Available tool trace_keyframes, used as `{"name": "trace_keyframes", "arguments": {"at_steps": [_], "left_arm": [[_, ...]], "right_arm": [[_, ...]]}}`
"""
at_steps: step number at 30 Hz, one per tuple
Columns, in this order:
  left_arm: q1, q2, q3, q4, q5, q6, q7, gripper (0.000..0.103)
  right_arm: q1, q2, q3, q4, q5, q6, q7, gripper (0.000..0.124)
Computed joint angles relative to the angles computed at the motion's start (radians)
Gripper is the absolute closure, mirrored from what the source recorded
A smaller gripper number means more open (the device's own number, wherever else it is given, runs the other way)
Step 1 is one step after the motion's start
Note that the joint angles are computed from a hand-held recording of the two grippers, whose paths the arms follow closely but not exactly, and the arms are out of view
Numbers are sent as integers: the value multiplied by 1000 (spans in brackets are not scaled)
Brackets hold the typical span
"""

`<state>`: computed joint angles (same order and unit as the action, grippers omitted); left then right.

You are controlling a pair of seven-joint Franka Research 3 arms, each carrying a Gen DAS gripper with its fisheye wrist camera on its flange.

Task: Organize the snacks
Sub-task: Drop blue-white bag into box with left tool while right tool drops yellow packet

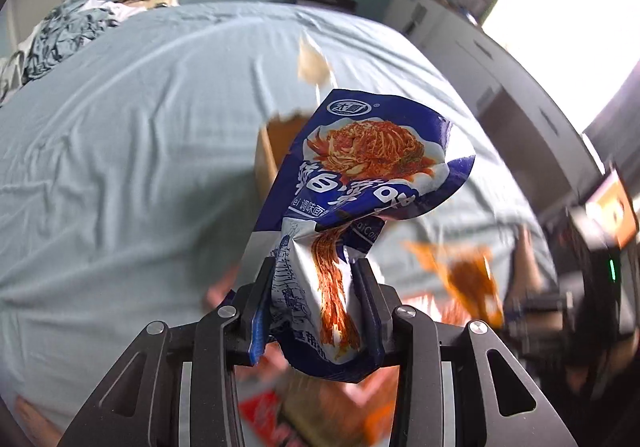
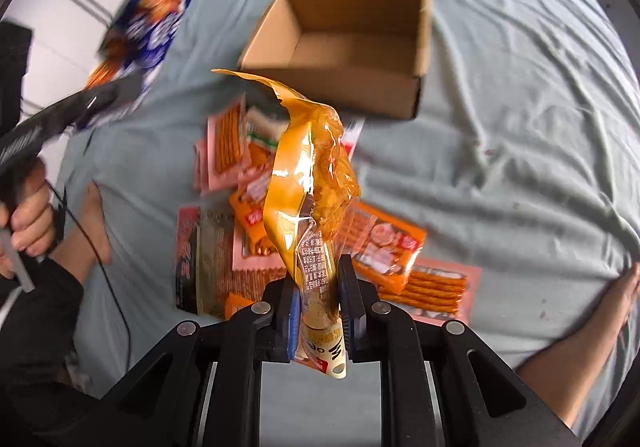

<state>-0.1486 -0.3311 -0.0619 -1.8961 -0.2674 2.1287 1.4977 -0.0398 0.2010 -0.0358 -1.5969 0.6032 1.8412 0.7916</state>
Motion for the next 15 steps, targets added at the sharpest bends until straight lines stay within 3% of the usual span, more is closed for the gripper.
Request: {"name": "trace_keyframes", "arguments": {"at_steps": [3, 5, 7, 9, 11, 15], "left_arm": [[11, 96, -24, 92, 9, 60, -91, 65], [16, 166, -46, 154, 41, 90, -133, 56], [25, 218, -82, 210, 176, 47, -202, 12], [27, 217, -102, 202, 287, 32, -260, 9], [18, 155, -85, 113, 237, 70, -205, 9], [15, 62, -49, 17, 166, -19, -146, 8]], "right_arm": [[-13, -10, -13, -9, 8, 13, 21, 110], [-20, -32, -18, -27, 12, 18, 46, 110], [-25, -28, -22, -15, 22, 19, 70, 110], [-32, -27, -24, -7, 36, 33, 87, 110], [-41, -19, -25, 16, 59, 35, 100, 110], [-41, -14, -18, 23, 95, 77, 142, 110]]}}
